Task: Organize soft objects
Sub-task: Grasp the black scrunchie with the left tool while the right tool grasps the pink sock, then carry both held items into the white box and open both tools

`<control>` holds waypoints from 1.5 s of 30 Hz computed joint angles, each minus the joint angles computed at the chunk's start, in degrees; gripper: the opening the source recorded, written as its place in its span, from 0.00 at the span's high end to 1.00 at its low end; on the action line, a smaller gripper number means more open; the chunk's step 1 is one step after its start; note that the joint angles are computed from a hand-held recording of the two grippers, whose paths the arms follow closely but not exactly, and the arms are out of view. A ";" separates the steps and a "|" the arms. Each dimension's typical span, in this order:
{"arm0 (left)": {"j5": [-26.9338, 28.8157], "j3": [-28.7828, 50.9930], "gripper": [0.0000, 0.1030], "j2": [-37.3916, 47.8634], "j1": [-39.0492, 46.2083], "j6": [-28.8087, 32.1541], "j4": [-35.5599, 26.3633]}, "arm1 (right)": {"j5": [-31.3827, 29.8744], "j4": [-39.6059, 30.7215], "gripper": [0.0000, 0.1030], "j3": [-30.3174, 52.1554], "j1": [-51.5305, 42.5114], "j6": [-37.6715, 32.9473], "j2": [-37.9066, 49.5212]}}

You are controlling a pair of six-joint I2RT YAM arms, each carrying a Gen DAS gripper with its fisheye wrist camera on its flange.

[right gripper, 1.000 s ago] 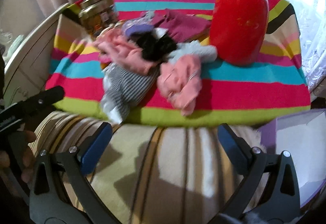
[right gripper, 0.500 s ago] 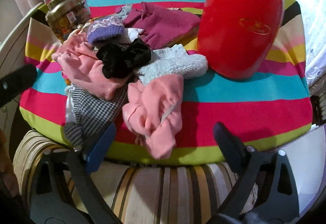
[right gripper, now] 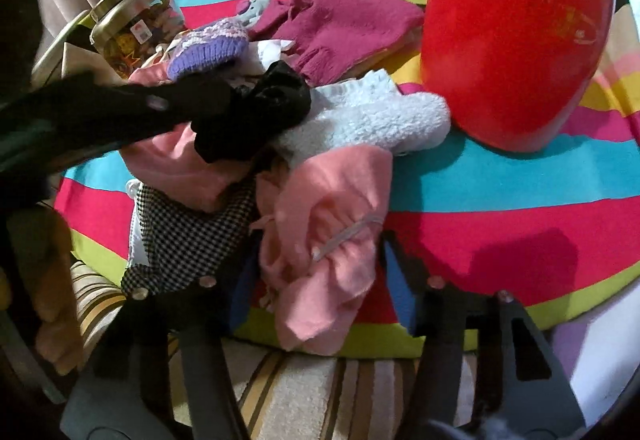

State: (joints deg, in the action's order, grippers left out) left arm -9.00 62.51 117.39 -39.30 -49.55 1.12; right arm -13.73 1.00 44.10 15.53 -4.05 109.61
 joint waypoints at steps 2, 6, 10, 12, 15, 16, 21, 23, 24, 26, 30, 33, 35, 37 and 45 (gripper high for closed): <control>1.26 1.14 0.71 1.91 0.37 0.30 -0.07 | -1.69 -0.03 0.54 0.13 -0.53 -0.45 0.39; 0.43 -1.58 0.80 0.06 -0.46 -0.90 1.81 | -4.65 0.60 0.65 -1.68 -1.92 -1.31 -1.40; -2.06 -5.63 0.82 -3.48 -2.60 -2.74 4.37 | -7.18 0.56 0.70 -4.12 -3.42 -2.37 -4.63; -2.52 -6.58 0.83 -4.29 -3.30 -3.44 4.86 | -7.85 0.74 0.71 -5.59 -3.94 -2.83 -6.70; -4.52 -8.72 0.83 -6.72 -5.35 -5.66 5.03 | -9.08 0.09 0.71 -7.68 -5.80 -3.77 -10.12; -5.08 -9.27 0.83 -7.46 -5.71 -6.10 5.08 | -9.39 -0.17 0.71 -8.10 -6.28 -3.98 -10.88; -8.63 -11.56 0.83 -12.03 -8.44 -8.63 4.33 | -11.22 -2.21 0.71 -10.98 -9.72 -5.52 -16.07; -9.30 -11.64 0.83 -12.67 -9.42 -9.26 4.46 | -11.68 -3.31 0.71 -11.67 -10.98 -5.88 -17.71; -9.89 -11.51 0.83 -13.04 -10.51 -9.81 4.39 | -11.88 -3.78 0.71 -11.84 -11.51 -6.01 -18.29; -10.42 -10.69 0.83 -13.04 -12.18 -10.47 4.15 | -12.68 -5.23 0.71 -12.82 -13.73 -7.37 -20.37; -11.44 -7.53 0.83 -11.88 -15.06 -10.58 3.35 | -13.59 -8.71 0.71 -14.33 -18.61 -10.45 -23.95; -11.44 -4.42 0.83 -10.61 -16.66 -9.95 2.82 | -14.94 -11.46 0.71 -14.95 -23.31 -13.25 -26.13; -11.29 -2.56 0.83 -9.68 -17.81 -9.52 2.56 | -16.19 -14.10 0.71 -14.86 -27.98 -16.12 -27.54; -10.94 0.77 0.83 -7.87 -19.31 -8.79 1.68 | -17.31 -16.38 0.71 -14.26 -32.26 -18.79 -28.31; -8.03 16.61 0.83 1.63 -23.82 -5.57 -3.26 | -18.73 -22.98 0.71 -7.90 -50.95 -28.38 -25.48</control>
State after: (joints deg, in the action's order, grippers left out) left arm -17.03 79.12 119.01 -63.12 -55.12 -2.13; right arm -32.47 -21.98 36.20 -35.42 -32.43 84.13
